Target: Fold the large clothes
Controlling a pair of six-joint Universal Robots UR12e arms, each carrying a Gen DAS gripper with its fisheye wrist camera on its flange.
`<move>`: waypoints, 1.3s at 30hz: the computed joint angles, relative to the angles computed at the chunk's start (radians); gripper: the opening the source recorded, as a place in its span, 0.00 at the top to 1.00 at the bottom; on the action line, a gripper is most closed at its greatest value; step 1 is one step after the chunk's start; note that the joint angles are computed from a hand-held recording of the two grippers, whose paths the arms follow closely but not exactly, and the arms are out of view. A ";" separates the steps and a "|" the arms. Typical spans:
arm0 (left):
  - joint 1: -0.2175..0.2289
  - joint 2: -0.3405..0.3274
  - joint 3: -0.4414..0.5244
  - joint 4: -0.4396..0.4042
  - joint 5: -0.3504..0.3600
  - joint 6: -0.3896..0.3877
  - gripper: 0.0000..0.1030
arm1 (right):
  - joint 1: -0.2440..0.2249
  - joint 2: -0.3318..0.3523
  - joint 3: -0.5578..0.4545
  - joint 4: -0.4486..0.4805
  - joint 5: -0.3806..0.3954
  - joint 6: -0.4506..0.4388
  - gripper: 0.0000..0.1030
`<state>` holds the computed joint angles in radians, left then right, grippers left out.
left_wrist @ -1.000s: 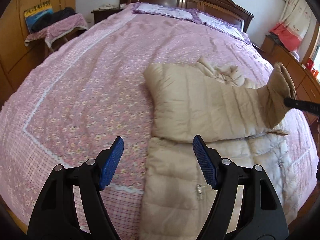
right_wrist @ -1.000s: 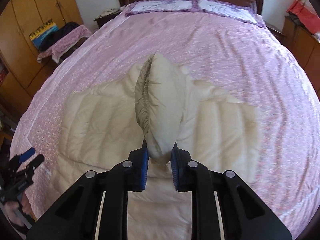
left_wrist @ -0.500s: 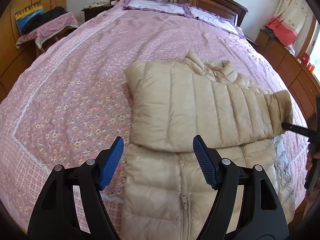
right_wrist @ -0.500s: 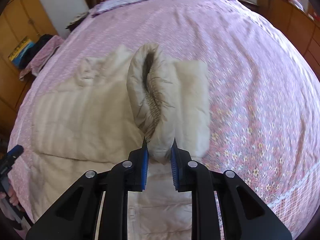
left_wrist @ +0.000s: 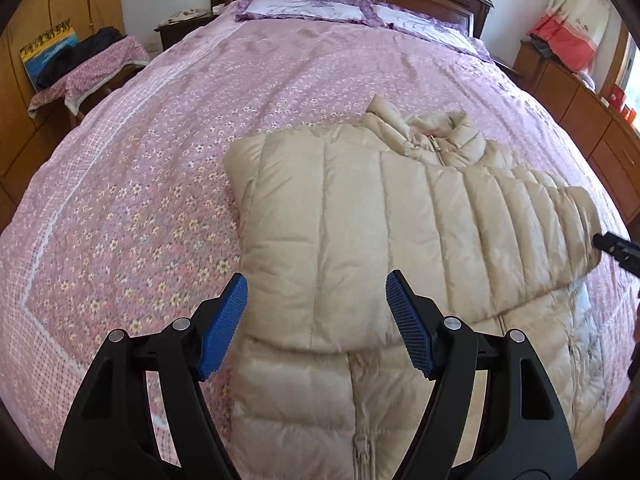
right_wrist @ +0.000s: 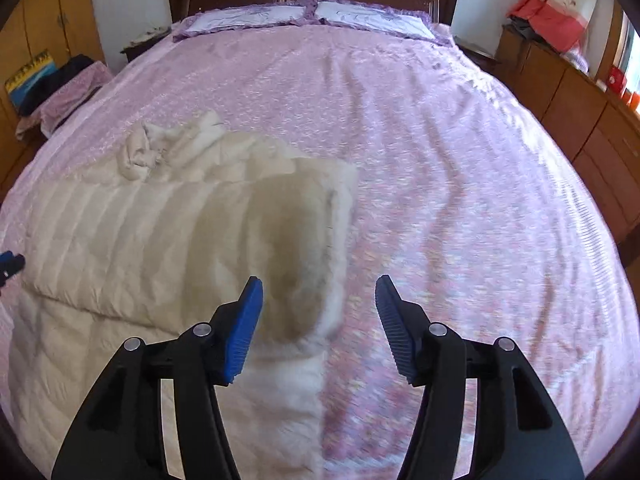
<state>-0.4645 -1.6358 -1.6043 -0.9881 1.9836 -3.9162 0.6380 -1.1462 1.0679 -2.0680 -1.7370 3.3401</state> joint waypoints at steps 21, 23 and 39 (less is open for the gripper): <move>0.083 -0.060 -0.024 0.022 -0.093 -0.002 0.15 | -0.013 0.126 -0.087 0.092 0.045 0.083 0.38; 0.082 -0.062 -0.019 0.015 -0.092 0.002 0.15 | -0.013 0.124 -0.082 0.085 0.041 0.084 0.38; 0.008 0.042 0.018 -0.234 0.032 -0.047 0.15 | -0.023 0.003 0.020 0.041 0.065 0.151 0.25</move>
